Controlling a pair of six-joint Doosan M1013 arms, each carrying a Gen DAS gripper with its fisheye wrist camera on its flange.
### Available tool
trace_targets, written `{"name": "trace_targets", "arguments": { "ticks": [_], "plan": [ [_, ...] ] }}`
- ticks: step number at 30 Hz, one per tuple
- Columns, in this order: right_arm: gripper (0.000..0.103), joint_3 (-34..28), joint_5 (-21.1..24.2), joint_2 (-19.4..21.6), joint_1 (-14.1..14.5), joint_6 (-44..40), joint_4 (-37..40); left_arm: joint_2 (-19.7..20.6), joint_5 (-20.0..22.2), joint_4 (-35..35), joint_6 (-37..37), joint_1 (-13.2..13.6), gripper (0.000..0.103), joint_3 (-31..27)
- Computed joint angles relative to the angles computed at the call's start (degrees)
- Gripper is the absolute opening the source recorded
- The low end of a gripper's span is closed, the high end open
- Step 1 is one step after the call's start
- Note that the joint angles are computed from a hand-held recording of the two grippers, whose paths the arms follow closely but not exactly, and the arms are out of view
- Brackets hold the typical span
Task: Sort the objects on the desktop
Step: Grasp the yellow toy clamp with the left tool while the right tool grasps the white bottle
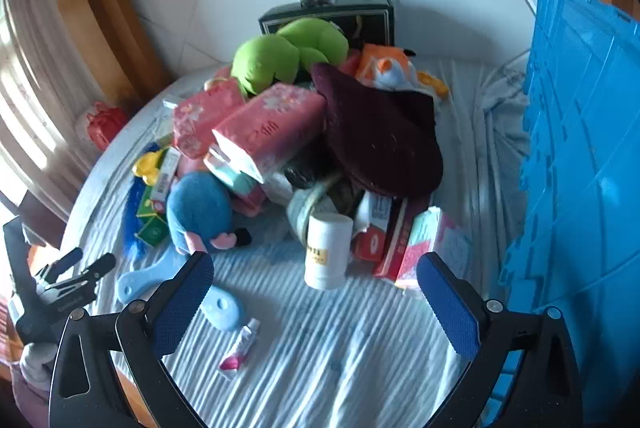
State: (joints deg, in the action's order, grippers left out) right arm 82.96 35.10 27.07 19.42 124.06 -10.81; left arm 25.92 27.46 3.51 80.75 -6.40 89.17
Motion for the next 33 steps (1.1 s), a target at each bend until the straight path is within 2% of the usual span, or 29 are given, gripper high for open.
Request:
{"name": "trace_targets", "arguments": {
  "ticks": [8, 13, 15, 19, 23, 25, 27, 29, 31, 33],
  "plan": [
    [0.103, -2.08, 4.54, 3.53, -0.29, 3.10, 1.50, 3.03, 1.75, -4.69, 4.54, 2.02, 0.102, -4.59],
    [0.103, -4.14, 5.90, 5.30, -0.58, 3.24, 2.80, 6.05, 2.70, -7.00, 8.55, 1.91, 0.098, -10.67],
    [0.103, -4.80, 6.30, 5.86, -0.73, 3.98, 2.70, 7.68, 3.40, -5.98, 7.30, 2.00, 0.097, -13.70],
    [0.103, -6.14, 7.30, 7.00, -1.35, 4.36, 4.10, 11.90, 8.09, -9.51, 9.12, 2.69, 0.097, -21.07],
    [0.103, -7.43, 8.05, 8.04, -1.70, 3.89, 5.74, 16.19, 13.66, -8.43, 7.50, 2.32, 0.097, -27.86],
    [0.103, -8.20, 8.36, 8.63, -1.79, 3.30, 6.64, 17.69, 15.66, -7.42, 6.24, 2.14, 0.090, -29.92],
    [0.103, -9.05, 9.07, 9.26, -1.75, 2.86, 6.86, 19.14, 18.53, -7.79, 6.11, 2.22, 0.067, -31.79],
    [0.099, -10.02, 10.06, 10.04, -1.75, 2.33, 7.54, 20.06, 20.75, -9.72, 7.50, 2.50, 0.056, -32.72],
    [0.097, -10.77, 10.96, 10.88, -1.95, 1.47, 9.09, 20.48, 21.46, -10.17, 7.79, 2.62, 0.050, -32.79],
    [0.086, -11.60, 12.22, 11.73, -1.98, 1.28, 9.52, 20.11, 20.33, -12.25, 8.92, 2.96, 0.036, -31.76]
  ]
}}
